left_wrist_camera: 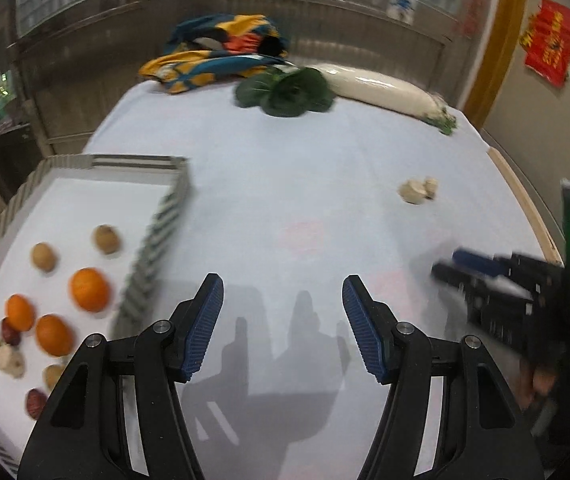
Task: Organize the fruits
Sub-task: 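Grasp a beige slice with the left tool while the right tool grasps another slice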
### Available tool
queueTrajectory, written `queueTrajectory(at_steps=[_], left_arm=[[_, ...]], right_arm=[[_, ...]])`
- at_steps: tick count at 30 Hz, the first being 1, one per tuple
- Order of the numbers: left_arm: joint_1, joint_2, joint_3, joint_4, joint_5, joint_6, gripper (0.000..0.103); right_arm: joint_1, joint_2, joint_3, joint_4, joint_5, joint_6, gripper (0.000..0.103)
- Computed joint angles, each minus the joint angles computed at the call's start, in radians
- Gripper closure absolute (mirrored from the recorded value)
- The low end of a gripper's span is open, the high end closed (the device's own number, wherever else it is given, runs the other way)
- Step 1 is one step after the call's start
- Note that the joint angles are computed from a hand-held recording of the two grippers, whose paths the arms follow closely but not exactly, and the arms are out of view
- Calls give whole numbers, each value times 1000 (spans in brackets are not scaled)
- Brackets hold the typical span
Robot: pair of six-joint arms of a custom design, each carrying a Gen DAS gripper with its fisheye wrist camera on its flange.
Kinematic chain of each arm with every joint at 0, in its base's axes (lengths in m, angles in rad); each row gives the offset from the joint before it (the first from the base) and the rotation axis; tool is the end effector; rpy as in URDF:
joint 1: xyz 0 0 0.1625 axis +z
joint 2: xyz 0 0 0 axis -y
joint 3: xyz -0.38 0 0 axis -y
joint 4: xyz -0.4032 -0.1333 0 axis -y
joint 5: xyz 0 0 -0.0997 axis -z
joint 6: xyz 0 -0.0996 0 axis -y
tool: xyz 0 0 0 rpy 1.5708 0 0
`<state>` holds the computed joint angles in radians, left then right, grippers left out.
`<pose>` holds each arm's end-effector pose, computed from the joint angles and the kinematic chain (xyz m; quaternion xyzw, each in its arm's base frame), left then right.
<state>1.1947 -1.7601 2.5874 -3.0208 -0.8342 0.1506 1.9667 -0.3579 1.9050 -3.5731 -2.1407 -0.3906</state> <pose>0.0667 -0.3762 0.2371 0.1247 0.8862 -0.3225 0.3084 0.2631 -0.4232 -0.1390 0.2997 -0.8879 0.2173 0.2733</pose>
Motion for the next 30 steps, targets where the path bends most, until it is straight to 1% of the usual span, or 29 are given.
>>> queueTrajectory(at_steps=[4,6,8,12,15,16,17,18,20,24,26,28,30], left_arm=[[-13,93,-33,-2,-5,-16,41],[-16,140,-55,2,-12,-26,41],[-20,178,-72,-2,-19,-33,41],[-21,264,-117,-19,-26,-33,41],[-16,329,-156,-25,-30,-39,41],[-14,347,-168,-28,-34,-40,41],[-13,366,-180,-30,-38,-40,41],[-11,389,-196,-33,-40,-39,41],[-10,429,-227,-37,-41,-43,41],[-10,492,-276,-65,-61,-21,41],[-8,525,-303,-72,-73,-5,41],[-4,562,-338,-71,-80,9,41],[0,601,-376,-58,-72,7,41]], right_arm=[[-66,-34,-20,-16,-43,-57,69],[-101,-55,-34,3,-6,-72,68],[-120,-65,-54,22,31,-88,65],[-131,-32,-141,74,49,-153,63],[-140,-23,-185,110,96,-174,63],[-143,-19,-198,131,105,-169,65],[-146,-20,-206,151,106,-162,74],[-148,-21,-205,148,112,-165,75],[-151,-33,-187,151,129,-165,75],[-150,-66,-133,124,96,-132,75],[-154,-93,-90,89,85,-114,75],[-163,-118,-51,54,101,-109,75],[-173,-138,-22,21,117,-98,75]])
